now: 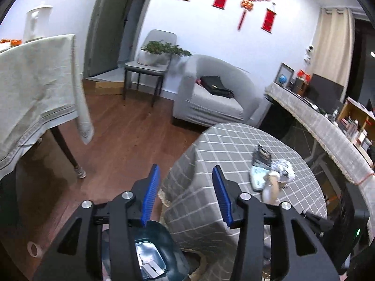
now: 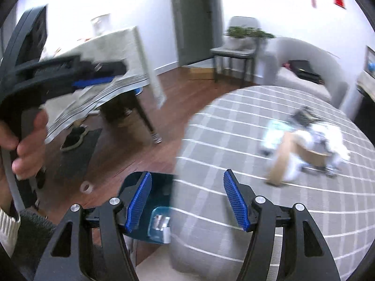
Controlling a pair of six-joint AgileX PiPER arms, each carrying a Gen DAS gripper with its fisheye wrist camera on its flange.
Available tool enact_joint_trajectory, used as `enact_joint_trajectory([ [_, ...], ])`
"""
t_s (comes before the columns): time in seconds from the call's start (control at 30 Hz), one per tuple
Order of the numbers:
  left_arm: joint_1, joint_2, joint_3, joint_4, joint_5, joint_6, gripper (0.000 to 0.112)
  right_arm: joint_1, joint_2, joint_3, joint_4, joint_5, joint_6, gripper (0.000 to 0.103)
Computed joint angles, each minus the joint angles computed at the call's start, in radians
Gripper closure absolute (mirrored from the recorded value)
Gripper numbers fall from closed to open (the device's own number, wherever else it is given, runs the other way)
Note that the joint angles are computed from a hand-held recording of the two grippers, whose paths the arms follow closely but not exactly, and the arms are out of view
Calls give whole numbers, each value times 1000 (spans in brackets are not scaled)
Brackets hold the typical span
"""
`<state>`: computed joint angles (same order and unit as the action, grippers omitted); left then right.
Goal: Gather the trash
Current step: 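Move both grippers back over the table toward the brown tape roll, then grasp the brown tape roll with the left gripper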
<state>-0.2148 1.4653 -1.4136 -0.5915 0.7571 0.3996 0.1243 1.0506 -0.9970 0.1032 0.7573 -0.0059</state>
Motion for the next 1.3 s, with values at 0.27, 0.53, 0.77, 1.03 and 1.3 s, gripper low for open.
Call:
enact_joint_trajectory([
  [0.27,-214,61,-43,139,-52,-136,64,-407,-46,45,272,63,-341,44],
  [0.53,-417,183,-133,302,-48,-262,64,-658,-15,43,455,136,-576,47],
  [0.77,-488,296,-247,372,1,-333,64,-766,5,43,526,182,-680,47],
  [1.03,-512,396,-356,417,46,-397,68,-788,34,24,551,204,-719,47],
  [1.3,-527,450,-433,457,70,-415,86,-782,68,10,582,217,-789,47],
])
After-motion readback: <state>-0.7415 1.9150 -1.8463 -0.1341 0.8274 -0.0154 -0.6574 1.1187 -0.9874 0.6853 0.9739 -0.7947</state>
